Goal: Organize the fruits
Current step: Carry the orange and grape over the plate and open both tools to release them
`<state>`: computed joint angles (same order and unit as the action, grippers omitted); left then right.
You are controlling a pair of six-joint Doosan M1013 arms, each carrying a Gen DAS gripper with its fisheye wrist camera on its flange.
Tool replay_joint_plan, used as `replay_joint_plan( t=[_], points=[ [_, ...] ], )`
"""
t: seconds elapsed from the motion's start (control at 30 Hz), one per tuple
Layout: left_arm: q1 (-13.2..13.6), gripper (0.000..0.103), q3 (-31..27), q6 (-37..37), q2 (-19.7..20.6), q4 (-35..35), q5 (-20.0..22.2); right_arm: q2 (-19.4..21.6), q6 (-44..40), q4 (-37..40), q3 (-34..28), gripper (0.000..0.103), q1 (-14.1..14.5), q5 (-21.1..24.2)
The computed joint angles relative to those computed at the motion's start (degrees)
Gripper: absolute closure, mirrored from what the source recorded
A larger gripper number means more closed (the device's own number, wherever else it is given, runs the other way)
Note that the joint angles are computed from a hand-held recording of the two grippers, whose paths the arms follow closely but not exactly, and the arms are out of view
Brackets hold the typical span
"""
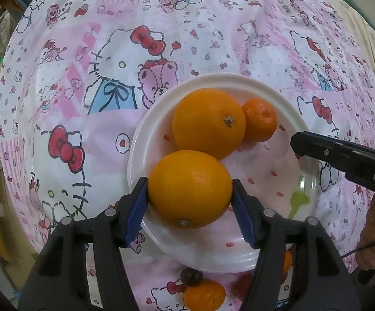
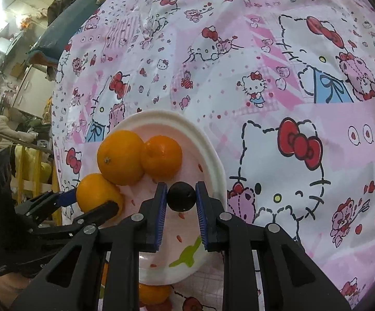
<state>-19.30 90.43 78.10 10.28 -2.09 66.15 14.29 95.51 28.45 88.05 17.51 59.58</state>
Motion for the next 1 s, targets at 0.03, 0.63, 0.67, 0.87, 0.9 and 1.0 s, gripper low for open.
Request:
replay_joint_plan(
  t=[0.03,0.63,0.67,0.87,0.9,1.0],
  points=[
    [-0.03,0.043,-0.03,-0.16,0.03,0.03,0.08,0.01,0.06,-0.04,0.01,0.079,-0.04,0.08],
    [-0.66,0.023,-0.49,-0.65,0.33,0.73,-0.26,-0.43,0.35,0.66,0.19,0.076,-0.41,-0.77],
    [-0.62,0.023,-0.49,-0.76,0.27,0.69,-0.39,-0.6,0.58,0.66,0.29,0.076,-0.52,-1.03],
    [-0.06,0.023,-0.3,-0.25,-0.52,-0.36,-1.1,-1.23,1.34,0.46,0.21,0.048,-0.49,-2.05],
    [0.03,0.023,-0.25,-0.08,-0.7,-0.52,-1.18,-1.3,1.56,0.17,0.18,0.042,-0.34,-2.37],
    [0.14,0.023,0.04,0.12,-1.42,-0.88,-1.84,-1.72,2.37,-0.25,0.02,0.035,-0.23,-2.89]
  ],
)
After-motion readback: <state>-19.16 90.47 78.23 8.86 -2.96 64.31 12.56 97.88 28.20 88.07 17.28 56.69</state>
